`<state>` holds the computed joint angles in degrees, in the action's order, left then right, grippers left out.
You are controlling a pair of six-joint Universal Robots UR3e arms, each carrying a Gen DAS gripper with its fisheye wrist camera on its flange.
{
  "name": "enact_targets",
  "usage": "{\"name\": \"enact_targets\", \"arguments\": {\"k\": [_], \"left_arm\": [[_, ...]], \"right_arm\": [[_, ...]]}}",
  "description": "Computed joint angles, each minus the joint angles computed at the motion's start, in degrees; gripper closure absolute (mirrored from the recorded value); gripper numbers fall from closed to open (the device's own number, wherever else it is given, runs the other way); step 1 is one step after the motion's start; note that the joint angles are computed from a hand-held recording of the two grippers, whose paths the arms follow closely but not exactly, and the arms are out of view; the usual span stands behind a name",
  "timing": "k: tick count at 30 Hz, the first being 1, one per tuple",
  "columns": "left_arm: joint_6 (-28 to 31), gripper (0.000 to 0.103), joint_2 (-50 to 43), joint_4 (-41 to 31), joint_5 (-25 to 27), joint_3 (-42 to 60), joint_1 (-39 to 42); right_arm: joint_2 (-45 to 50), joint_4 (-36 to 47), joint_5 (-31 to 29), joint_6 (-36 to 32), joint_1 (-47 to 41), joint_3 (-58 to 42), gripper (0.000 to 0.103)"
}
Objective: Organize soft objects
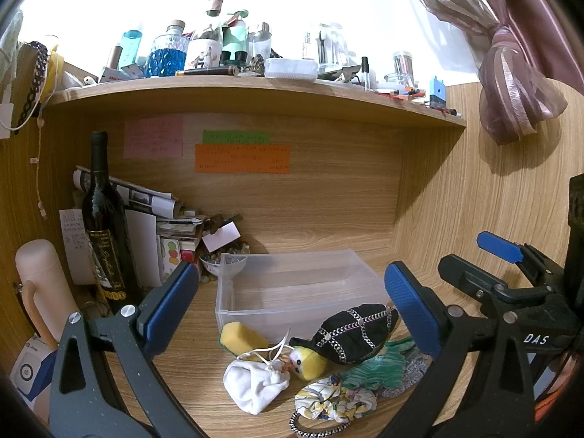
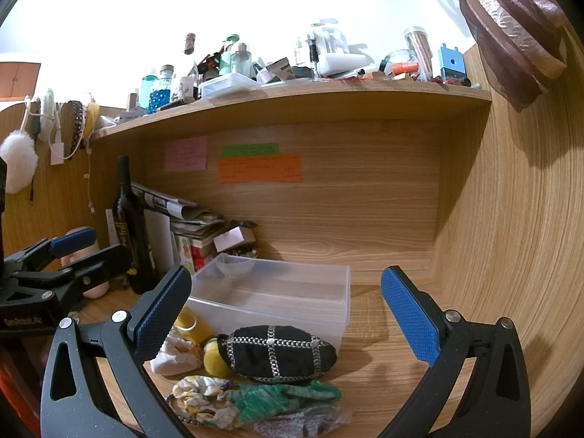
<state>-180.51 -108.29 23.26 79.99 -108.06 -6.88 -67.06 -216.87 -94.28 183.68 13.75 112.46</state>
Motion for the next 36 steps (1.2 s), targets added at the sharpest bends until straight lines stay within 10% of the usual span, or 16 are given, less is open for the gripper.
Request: {"name": "enact_targets", "arguments": {"k": [11,36], "left_arm": [[-1.6,0.0,-1.0,-8.0,-7.8,-0.2,5.4],[3.6,0.018,-11.8,-30.5,-3.6,10.3,3.8]], "right_arm": [[0.4,5.5,3.9,1.7,-4.5,1.6,0.0],[10.8,33.0,17.0,-2.8,-7.5,-15.0,0.005]]}}
